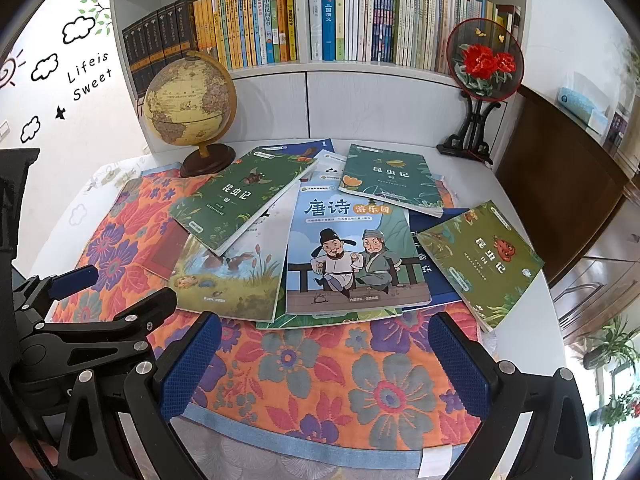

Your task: Organize books

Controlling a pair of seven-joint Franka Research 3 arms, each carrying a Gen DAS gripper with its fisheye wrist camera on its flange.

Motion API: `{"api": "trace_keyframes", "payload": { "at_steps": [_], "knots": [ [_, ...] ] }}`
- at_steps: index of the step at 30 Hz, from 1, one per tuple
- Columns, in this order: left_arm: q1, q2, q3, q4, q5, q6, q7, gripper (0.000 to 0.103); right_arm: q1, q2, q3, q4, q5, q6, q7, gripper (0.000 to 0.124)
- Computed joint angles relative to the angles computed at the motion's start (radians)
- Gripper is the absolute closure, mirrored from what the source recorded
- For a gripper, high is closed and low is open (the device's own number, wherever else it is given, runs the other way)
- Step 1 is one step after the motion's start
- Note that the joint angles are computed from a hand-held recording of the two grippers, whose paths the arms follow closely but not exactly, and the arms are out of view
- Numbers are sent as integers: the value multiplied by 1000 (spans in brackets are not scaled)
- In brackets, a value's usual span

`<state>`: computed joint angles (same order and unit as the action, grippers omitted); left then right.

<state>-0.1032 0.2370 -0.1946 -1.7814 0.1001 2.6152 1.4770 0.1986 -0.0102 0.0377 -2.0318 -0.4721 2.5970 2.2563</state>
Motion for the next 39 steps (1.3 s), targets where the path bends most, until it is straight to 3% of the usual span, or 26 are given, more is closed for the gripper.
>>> {"api": "trace_keyframes", "payload": {
  "at_steps": [12,19,25,33,39],
  "knots": [
    [11,-4,-11,-30,-35,84,12,1,-1,-1,-1,1,11,1,-8,21],
    [5,0,-4,-11,-13,36,6,1,-1,-1,-1,1,17,1,-9,21],
    [-3,11,1,29,7,-55,4,1,-2,5,-3,3,35,4,-18,21],
    [-10,31,0,43,11,-68,-2,1,-3,18,-10,8,62,2,-37,21],
    [-3,76,-14,92,-15,-128,46,1,-17,44,-27,10,175,24,-136,21]
  ]
}}
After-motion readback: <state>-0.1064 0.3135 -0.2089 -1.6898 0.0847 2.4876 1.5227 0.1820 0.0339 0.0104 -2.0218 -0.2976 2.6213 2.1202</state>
